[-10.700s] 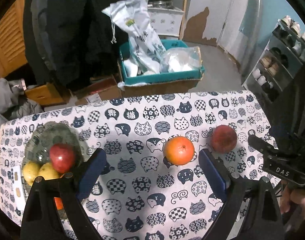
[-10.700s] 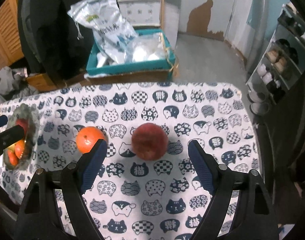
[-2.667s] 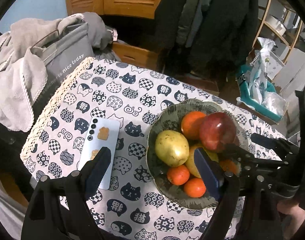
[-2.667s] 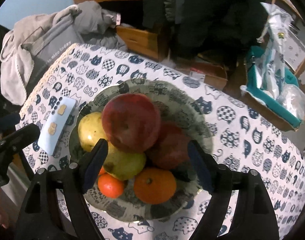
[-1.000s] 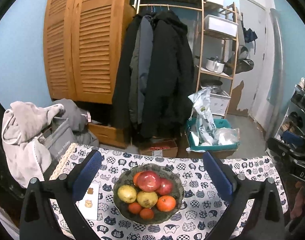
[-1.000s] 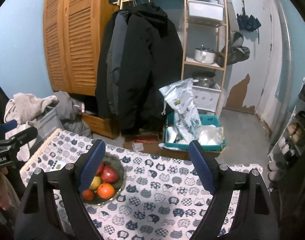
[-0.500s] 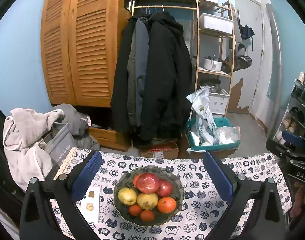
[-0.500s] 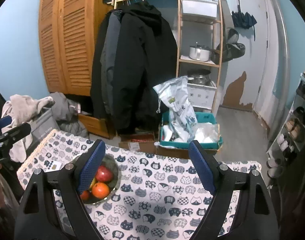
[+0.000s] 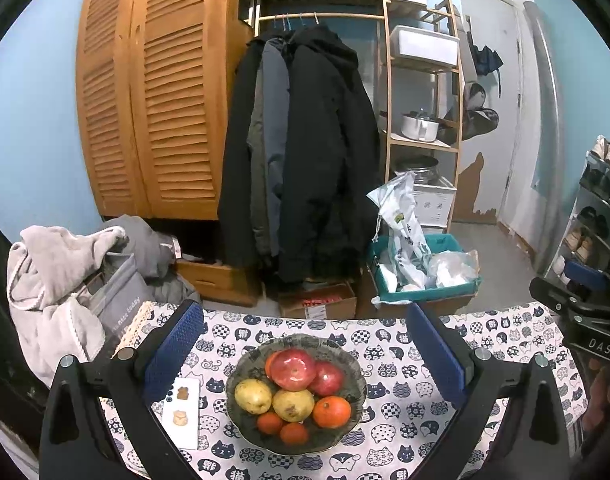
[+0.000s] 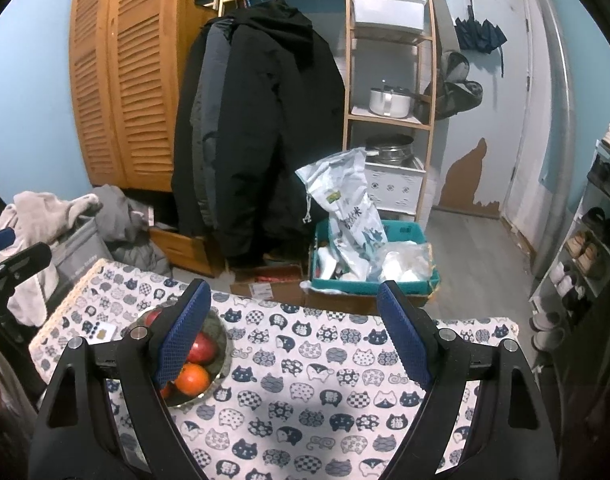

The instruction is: Organize fruits

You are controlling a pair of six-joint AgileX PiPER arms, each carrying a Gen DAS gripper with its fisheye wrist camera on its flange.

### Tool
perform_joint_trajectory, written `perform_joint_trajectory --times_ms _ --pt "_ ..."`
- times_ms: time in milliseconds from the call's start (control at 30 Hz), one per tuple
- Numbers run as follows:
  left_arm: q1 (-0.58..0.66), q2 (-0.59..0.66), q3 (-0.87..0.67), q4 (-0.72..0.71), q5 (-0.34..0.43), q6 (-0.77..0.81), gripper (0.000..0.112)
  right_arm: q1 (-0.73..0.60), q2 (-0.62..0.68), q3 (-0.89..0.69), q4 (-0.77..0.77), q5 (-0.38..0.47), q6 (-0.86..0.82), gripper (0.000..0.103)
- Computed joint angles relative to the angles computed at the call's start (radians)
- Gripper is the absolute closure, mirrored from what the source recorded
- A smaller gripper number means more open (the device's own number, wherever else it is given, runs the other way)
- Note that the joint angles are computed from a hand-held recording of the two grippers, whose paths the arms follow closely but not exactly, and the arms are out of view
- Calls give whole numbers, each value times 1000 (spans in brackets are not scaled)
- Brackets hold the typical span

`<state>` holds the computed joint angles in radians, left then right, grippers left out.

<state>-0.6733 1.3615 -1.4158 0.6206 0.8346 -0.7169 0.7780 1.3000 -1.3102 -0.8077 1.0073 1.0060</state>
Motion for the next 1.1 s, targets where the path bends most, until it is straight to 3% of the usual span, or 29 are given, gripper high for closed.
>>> perform_joint_trajectory --times_ms 1100 --pt "-33 15 -17 36 32 -40 10 -7 -14 12 3 -2 -8 19"
